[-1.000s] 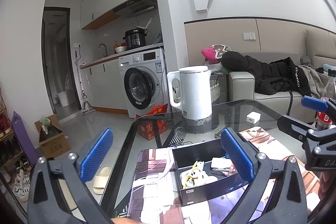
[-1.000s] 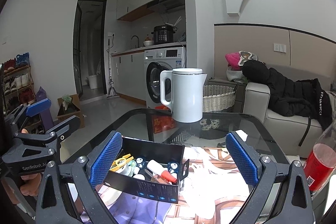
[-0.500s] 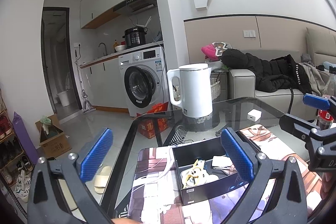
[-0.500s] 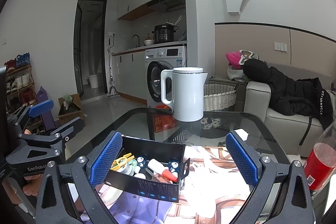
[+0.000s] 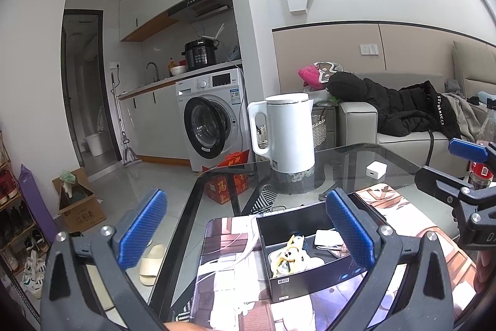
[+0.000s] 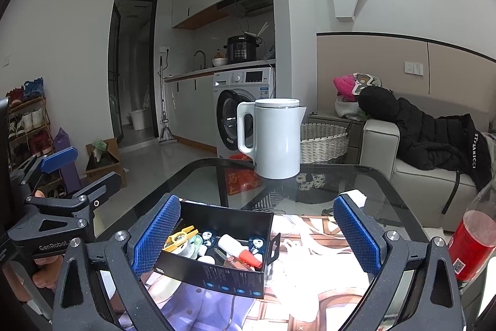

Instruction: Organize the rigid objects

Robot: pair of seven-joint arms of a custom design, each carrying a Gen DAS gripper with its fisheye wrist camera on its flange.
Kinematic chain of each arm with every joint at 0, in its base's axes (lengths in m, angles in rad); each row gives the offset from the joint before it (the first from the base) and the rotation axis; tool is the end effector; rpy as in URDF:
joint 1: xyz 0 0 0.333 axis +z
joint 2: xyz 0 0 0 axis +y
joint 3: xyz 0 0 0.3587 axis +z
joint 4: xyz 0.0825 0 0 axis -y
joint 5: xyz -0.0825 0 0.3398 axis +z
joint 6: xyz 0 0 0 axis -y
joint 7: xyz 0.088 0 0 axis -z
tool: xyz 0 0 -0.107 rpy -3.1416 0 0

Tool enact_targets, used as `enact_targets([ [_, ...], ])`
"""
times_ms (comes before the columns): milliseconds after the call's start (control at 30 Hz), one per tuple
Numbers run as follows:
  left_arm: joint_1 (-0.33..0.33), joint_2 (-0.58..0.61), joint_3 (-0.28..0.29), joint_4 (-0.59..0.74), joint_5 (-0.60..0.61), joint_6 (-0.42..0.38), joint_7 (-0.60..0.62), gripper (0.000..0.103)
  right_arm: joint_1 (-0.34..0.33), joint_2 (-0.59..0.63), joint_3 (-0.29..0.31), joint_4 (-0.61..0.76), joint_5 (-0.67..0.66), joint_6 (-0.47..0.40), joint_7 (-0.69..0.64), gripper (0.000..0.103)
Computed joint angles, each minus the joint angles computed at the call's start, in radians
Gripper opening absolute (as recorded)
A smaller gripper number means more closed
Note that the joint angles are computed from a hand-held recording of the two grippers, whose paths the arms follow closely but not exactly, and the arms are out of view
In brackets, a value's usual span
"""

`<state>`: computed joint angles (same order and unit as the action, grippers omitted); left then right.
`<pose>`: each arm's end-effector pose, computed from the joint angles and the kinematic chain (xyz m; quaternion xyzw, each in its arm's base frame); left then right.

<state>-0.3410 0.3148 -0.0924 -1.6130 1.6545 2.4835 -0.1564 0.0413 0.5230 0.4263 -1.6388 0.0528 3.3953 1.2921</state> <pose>0.6067 -0.2749 0.5592 -0.5942 0.5190 -0.3525 0.5033 0.6617 0.2355 0.5511 -0.6866 0.4166 -0.3162 0.5050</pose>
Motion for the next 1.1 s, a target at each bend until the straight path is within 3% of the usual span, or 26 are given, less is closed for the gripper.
enact_targets([
  [1100, 0.005, 0.001, 0.004, 0.005, -0.018, 0.018, 0.011, 0.103, -0.008, 0.002, 0.021, -0.001, 0.013, -0.021, -0.033, 0.101],
])
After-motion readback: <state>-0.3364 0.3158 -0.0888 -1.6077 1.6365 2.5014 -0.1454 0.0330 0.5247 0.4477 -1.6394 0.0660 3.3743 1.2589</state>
